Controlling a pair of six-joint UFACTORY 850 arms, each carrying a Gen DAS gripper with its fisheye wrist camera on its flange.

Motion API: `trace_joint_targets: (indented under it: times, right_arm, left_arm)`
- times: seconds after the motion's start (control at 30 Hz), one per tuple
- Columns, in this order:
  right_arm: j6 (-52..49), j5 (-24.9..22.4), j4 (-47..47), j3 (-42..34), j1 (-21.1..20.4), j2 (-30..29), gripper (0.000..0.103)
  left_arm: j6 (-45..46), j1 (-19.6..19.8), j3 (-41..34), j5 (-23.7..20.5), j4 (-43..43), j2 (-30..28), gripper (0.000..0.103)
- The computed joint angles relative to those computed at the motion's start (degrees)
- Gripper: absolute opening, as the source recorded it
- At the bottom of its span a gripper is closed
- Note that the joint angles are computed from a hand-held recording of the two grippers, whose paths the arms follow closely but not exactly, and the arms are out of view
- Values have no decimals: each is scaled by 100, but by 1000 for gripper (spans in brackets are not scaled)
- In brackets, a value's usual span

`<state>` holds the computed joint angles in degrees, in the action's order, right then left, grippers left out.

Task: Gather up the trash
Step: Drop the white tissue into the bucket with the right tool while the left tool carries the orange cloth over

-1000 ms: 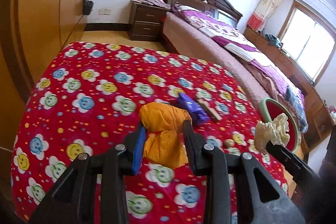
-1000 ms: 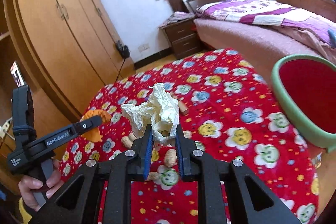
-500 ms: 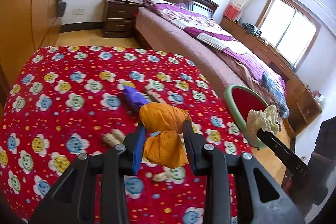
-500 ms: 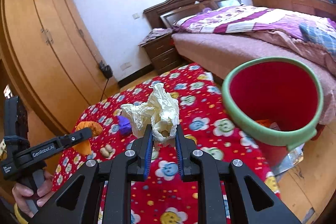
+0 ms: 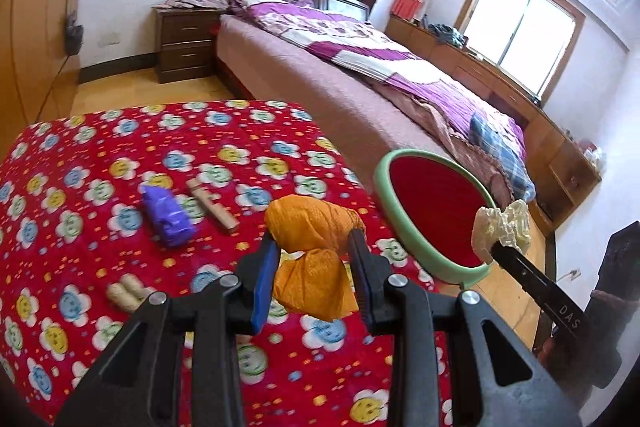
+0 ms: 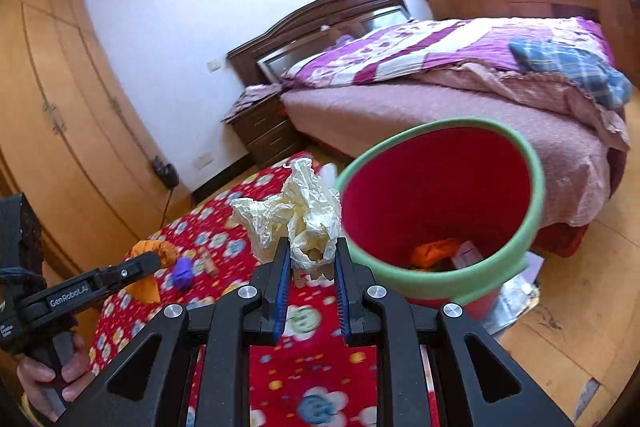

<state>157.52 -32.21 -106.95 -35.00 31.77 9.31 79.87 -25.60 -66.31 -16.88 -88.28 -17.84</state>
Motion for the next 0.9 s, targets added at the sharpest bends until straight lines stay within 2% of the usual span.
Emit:
trace_joint_targets:
  times: [0.2,0.53,0.9]
  right_arm:
    - [-101,-119,281,188,-299,199,20]
    - [267,152,91,376,-961,111,22]
    - [879,375,-401,540,-1383,9,27]
  left_arm:
    - [-204,-257,-363,-15,293,-268,35]
    - [-961,-638,-1066,-69,1216,-807,35]
    - [-1109,-905,-1585,-160,1521,-1243,35]
